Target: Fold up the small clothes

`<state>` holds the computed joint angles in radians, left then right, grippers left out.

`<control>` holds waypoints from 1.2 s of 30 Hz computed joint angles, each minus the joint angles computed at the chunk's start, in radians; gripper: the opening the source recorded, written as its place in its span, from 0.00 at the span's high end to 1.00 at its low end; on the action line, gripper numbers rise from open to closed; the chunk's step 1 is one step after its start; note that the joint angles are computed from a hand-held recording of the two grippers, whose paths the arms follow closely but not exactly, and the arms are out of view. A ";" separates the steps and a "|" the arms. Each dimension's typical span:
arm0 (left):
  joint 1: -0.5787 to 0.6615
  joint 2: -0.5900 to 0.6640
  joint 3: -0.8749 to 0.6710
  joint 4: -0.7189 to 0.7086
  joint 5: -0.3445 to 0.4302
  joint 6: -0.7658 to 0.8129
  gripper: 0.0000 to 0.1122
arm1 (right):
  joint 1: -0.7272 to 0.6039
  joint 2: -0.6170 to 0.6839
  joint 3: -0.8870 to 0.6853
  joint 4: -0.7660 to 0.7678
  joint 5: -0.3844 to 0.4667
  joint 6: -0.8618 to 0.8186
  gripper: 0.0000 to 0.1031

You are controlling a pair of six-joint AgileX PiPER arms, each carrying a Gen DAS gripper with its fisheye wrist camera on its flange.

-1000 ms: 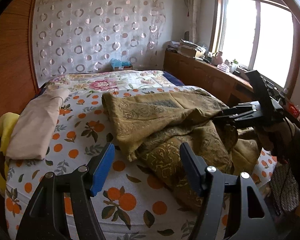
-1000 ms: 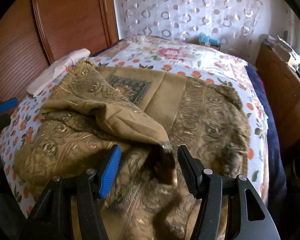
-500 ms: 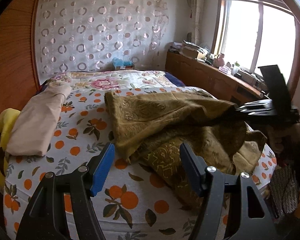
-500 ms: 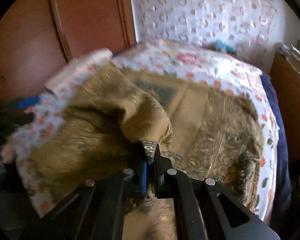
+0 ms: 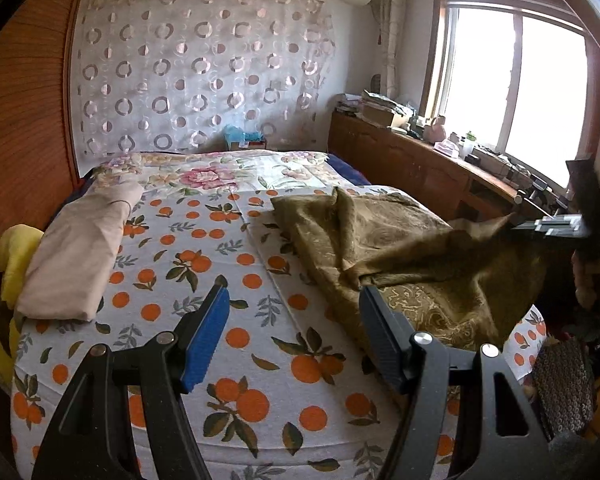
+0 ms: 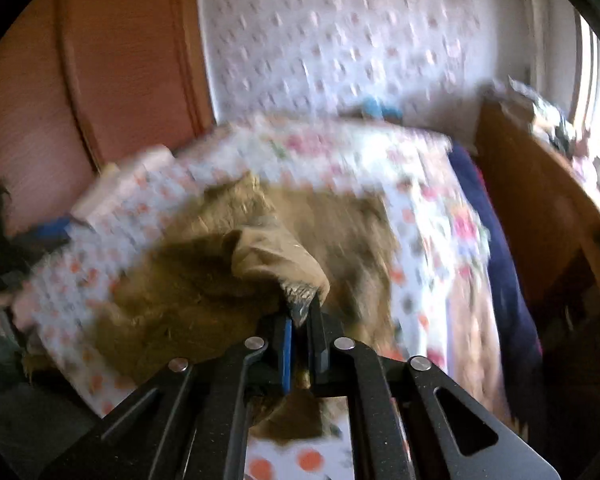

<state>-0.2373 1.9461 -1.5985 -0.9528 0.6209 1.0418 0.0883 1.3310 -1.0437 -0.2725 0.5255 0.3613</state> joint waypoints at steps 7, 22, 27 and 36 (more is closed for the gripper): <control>-0.024 0.017 -0.011 0.043 -0.009 -0.033 0.39 | 0.035 0.025 0.081 -0.244 -0.023 0.272 0.52; -0.021 0.015 0.001 0.038 -0.013 -0.033 0.39 | 0.143 0.339 -0.179 0.174 -0.139 -0.227 0.61; -0.012 0.010 0.013 0.018 -0.013 -0.020 0.39 | 0.165 0.521 -0.385 0.231 -0.067 -0.309 0.68; 0.003 0.015 0.013 0.006 -0.003 -0.007 0.39 | 0.232 0.646 -0.574 0.023 0.034 -0.205 0.82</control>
<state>-0.2345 1.9615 -1.5854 -0.9470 0.6180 1.0346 0.3206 1.9767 -1.6175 -0.2498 0.5596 0.1564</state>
